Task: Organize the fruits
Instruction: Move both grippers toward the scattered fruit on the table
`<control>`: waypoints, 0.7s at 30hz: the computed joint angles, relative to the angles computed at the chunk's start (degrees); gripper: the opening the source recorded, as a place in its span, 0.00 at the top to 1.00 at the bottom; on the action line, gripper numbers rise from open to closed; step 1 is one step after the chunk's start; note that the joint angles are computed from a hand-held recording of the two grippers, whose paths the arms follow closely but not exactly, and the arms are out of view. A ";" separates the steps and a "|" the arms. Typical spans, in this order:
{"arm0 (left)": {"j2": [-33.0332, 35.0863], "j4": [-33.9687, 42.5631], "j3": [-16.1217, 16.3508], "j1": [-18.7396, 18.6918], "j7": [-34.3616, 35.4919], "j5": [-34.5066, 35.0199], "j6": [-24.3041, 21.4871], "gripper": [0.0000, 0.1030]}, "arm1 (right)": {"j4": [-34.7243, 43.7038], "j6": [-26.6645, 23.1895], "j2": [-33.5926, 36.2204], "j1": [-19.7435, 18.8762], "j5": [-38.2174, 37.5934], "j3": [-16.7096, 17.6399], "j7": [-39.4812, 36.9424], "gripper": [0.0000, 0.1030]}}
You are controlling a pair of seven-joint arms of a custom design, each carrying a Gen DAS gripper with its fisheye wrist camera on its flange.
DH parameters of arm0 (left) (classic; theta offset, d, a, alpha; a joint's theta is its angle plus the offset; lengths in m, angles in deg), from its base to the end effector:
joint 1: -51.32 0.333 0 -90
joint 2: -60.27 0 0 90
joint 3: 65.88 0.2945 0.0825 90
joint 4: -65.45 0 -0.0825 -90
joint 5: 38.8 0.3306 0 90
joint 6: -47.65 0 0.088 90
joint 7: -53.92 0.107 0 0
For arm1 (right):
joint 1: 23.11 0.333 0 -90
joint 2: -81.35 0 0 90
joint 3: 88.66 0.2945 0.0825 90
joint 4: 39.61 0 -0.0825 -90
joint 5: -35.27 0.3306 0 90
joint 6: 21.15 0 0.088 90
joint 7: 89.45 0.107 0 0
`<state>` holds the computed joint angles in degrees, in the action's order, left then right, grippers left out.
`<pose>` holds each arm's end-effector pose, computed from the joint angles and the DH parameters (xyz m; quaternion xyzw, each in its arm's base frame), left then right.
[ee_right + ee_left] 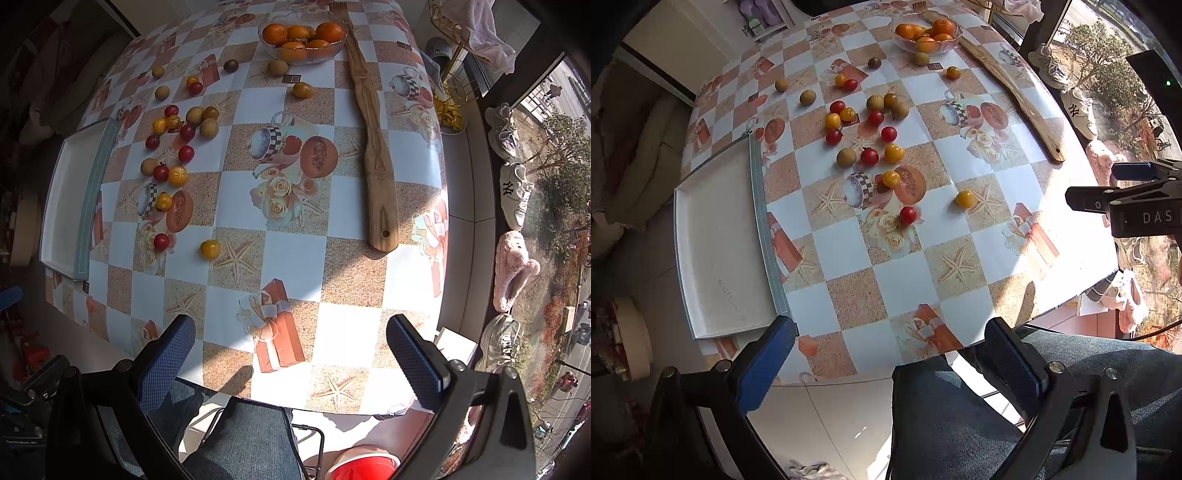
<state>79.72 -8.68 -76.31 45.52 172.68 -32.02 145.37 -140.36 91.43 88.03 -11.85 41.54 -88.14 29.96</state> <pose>0.5894 -0.1401 0.5473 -0.3829 0.9225 -0.0016 0.0483 0.5406 0.1198 0.4973 -0.5738 0.8161 0.0287 0.0623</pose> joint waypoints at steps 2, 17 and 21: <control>0.02 -0.07 0.13 0.12 -0.27 -0.02 -0.46 0.00 | -0.27 -0.06 -0.11 0.07 0.26 0.07 -0.04 0.00; 8.31 8.83 1.32 0.78 -9.69 0.76 -3.26 0.00 | -5.04 0.76 -1.80 0.10 -0.59 0.18 3.39 0.00; 11.67 11.44 0.78 0.73 -9.35 0.33 -0.01 0.00 | -5.35 0.79 -1.65 0.08 -0.65 0.16 4.47 0.00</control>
